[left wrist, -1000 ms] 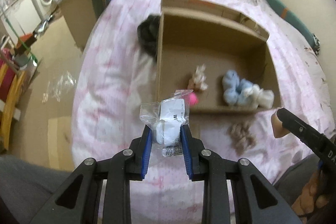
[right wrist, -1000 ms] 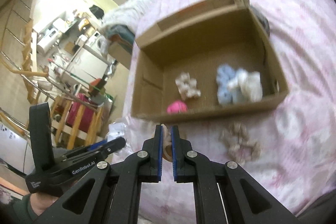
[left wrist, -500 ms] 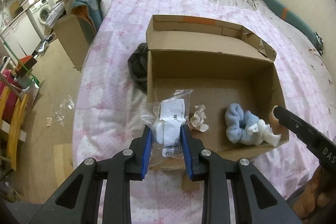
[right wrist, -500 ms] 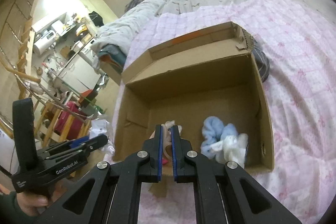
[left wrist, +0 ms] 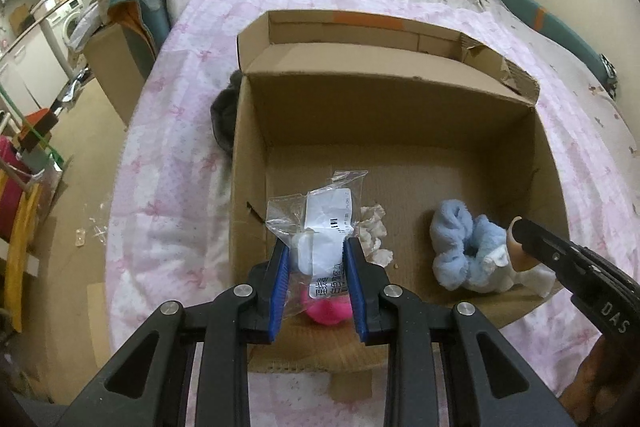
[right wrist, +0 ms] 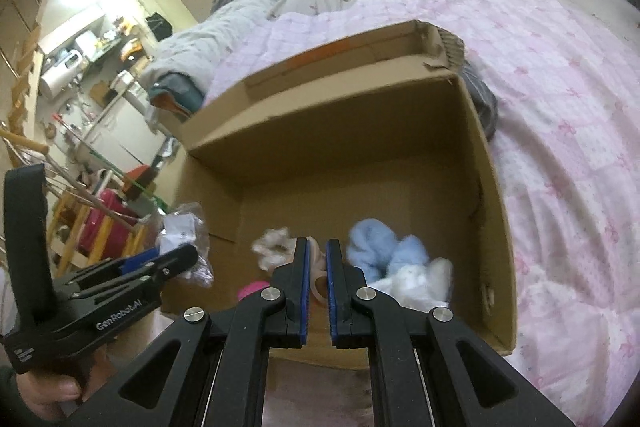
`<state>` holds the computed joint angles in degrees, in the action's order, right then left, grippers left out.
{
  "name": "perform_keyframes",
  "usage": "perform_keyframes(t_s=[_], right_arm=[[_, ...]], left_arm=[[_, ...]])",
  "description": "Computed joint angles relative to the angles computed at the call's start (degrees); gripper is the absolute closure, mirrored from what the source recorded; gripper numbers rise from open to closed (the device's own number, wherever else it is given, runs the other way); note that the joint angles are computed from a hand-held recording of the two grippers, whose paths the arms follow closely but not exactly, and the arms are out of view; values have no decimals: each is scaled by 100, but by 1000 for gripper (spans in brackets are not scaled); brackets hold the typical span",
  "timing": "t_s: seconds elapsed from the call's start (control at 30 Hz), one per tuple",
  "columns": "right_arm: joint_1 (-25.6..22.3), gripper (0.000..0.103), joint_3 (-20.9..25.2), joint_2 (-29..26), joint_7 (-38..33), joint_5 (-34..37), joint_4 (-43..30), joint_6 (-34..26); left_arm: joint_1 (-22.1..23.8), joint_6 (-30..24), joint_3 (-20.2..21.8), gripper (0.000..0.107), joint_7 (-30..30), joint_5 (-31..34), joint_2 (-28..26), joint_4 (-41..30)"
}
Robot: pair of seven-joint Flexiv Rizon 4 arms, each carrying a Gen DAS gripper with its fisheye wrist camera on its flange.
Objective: Organize soft objects
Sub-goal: 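Carry the clear packet and orange cylinder over the box with both tools, then open both tools to drop the packet and orange cylinder into the box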
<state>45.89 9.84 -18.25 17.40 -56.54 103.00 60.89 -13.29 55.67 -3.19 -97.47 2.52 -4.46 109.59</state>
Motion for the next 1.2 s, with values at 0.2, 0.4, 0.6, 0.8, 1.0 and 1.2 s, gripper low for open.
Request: perform_keyframes(t_s=[0.2,0.4,0.6,0.8,1.0,1.2], right_arm=[[-19,94,-38,-37,194,-53,85,124],[-7,93,-78,-76,252,-90,51,144],[-16,93,-106,-61,415,-203,76,142],[-59,82,-98,-37,593,-298,128,212],[-92,46,-129,11,811,-472,178,304],[-200,28,-174,85,1422,-1098,256,514]], left_arm=[[20,-9,11,82,-5,-79,-63,19],[12,94,11,82,67,-42,-45,56],[5,36,8,82,38,-53,-56,32],[0,160,4,82,29,-134,-27,100],[-4,166,-3,81,29,-99,-22,89],[-41,282,-25,63,141,-29,35,116]])
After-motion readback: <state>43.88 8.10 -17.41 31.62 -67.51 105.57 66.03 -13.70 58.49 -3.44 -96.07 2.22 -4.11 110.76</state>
